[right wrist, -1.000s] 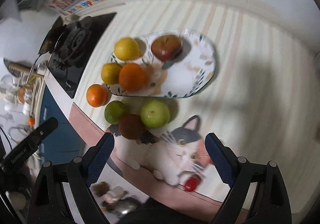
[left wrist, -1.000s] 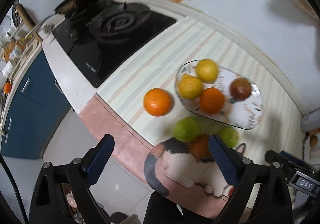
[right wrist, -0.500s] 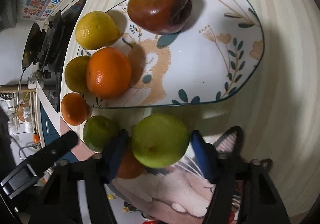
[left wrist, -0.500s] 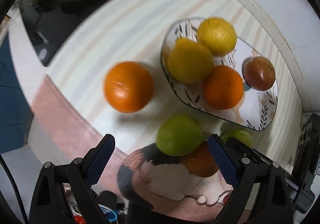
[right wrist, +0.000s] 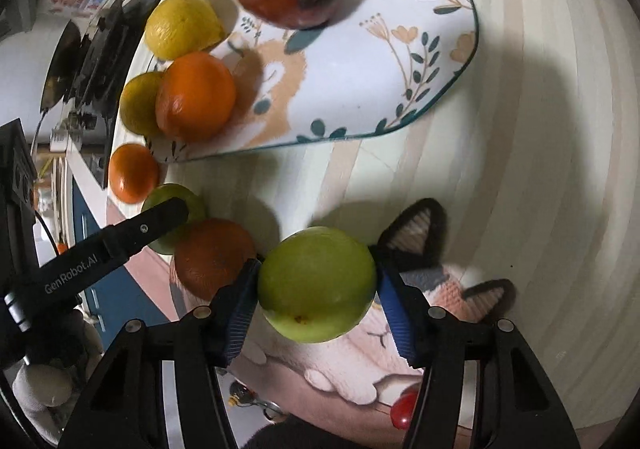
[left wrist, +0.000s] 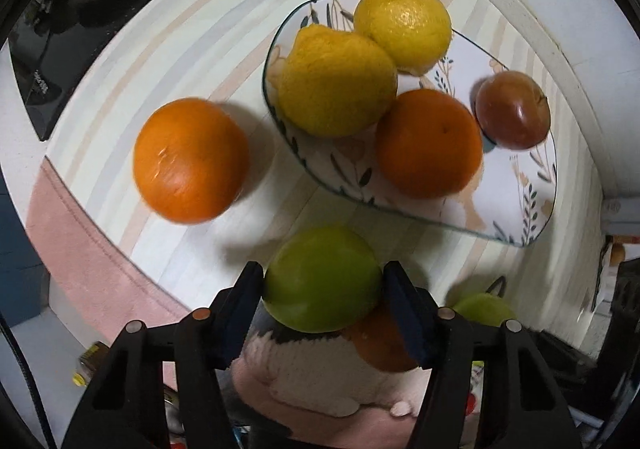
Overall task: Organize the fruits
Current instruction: 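Grasp a green apple with the left tool while the right tool grasps another green apple, then place the green apple on the plate with the left tool while the right tool places its apple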
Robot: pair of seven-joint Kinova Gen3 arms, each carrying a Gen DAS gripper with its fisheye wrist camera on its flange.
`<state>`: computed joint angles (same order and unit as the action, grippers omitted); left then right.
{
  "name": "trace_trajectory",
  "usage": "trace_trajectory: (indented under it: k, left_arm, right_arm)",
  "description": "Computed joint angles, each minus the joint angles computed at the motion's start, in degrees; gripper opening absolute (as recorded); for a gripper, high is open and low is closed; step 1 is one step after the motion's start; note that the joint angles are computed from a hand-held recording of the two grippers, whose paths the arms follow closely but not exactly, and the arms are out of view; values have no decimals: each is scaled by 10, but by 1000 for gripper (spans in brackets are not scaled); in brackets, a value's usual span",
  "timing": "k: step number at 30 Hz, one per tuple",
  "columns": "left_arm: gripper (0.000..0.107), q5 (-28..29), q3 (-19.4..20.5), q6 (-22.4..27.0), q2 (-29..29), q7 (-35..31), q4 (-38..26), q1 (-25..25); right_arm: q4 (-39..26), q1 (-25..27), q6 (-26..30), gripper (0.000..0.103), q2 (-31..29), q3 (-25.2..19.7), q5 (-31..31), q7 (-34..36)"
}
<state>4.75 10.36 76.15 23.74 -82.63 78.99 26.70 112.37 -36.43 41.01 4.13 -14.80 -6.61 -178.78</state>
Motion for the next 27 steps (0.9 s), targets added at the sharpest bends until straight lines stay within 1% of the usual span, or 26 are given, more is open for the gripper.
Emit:
trace_trajectory:
  k: [2, 4, 5, 6, 7, 9, 11, 14, 15, 16, 17, 20, 22, 23, 25, 27]
  left_arm:
    - [60, -6, -1, 1, -12, -3, 13, -1]
    - [60, -17, 11, -2, -24, -3, 28, -8]
    - [60, -22, 12, -5, -30, -2, 37, -10]
    - [60, -25, 17, -8, -33, -1, 45, -16]
    - [60, -19, 14, -11, -35, -3, 53, -20]
    - [60, -13, 24, -16, -41, 1, 63, -37]
    - [60, -5, 5, -18, -44, -3, 64, -24]
    - [60, -2, -3, -20, -48, -8, 63, -18]
    - [60, 3, -15, -19, -51, -13, 62, -8]
    - [60, 2, -20, -8, -51, -13, 51, -2]
    - [60, 6, -16, -5, -48, -14, 29, -5]
    - [60, 24, -5, 17, -55, -24, -3, -16]
    - [60, 41, -20, 42, -49, -34, -50, -2]
    - [60, 47, -17, 50, -45, -41, -77, 0]
    - [60, 41, 15, 58, -28, -36, -130, -7]
    - [60, 8, 68, 70, -2, -20, -183, -18]
  right_arm:
    - [-8, -1, 4, 61, 6, -1, -2, 8]
    - [-11, -1, 6, 61, 11, 0, -3, 16]
    - [-12, 5, 2, 61, 18, -4, -12, 26]
    - [-8, 0, -5, 62, 18, 1, -15, 27]
    - [-11, -1, -7, 62, 21, 2, -12, 24]
    - [-17, 0, -1, 62, 28, 4, -15, 34]
    - [-19, 1, 1, 62, 33, 6, -18, 42]
    - [-17, -3, -4, 61, 31, 9, -14, 32]
    - [-7, -5, -9, 61, 21, 8, -15, 28]
    - [0, -5, -15, 60, 13, 7, -14, 24]
    - [1, -8, -16, 60, 7, 7, -7, 12]
    - [5, -10, -12, 60, -20, 2, 17, -20]
    - [9, -4, -8, 60, -41, -2, 34, -41]
    - [9, 0, -2, 60, -53, -4, 49, -57]
    - [7, 16, 14, 60, -71, -6, 65, -67]
    - [2, 38, 37, 60, -86, -3, 82, -70]
